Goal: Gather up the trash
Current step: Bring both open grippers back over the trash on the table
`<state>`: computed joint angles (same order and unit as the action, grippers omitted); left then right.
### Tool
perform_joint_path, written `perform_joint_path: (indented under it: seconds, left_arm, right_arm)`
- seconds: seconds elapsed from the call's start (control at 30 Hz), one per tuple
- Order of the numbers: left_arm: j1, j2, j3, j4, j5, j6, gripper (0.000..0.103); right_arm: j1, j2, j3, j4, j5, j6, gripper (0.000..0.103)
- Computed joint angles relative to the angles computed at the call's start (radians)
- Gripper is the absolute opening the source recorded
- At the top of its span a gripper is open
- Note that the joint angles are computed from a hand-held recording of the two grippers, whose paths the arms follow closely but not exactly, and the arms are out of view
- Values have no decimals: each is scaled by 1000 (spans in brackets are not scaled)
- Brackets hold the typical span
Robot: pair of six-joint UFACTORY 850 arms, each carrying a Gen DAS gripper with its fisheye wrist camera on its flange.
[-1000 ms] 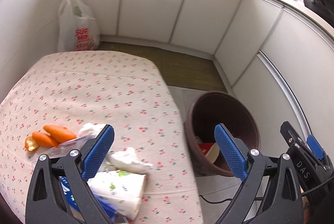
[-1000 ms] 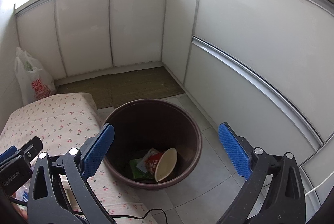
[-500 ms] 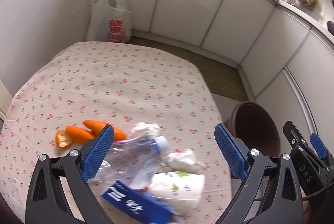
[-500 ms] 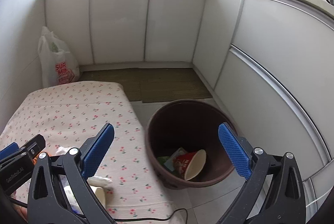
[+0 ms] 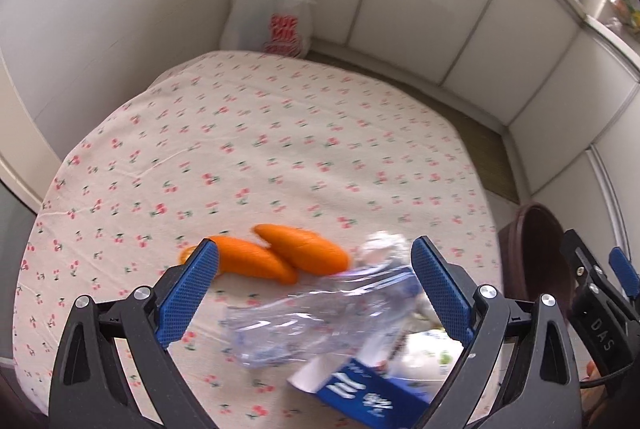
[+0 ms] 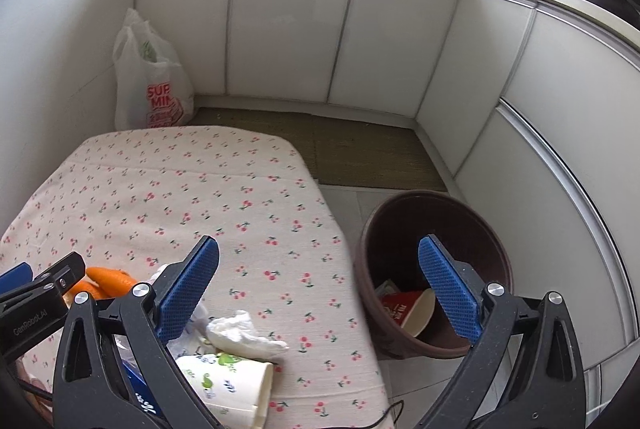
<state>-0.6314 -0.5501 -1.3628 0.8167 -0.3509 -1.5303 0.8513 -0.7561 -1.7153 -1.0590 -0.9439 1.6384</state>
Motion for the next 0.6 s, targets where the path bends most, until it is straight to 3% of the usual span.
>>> perform_joint_path:
  seconds: [0.3, 0.6]
  left_arm:
    - [78, 24, 76, -49, 10, 14, 94]
    - [154, 62, 145, -45, 44, 10, 94]
  right_arm:
    - [9, -184, -280, 139, 19, -302, 96]
    - [1, -468, -738, 472, 7, -913, 96]
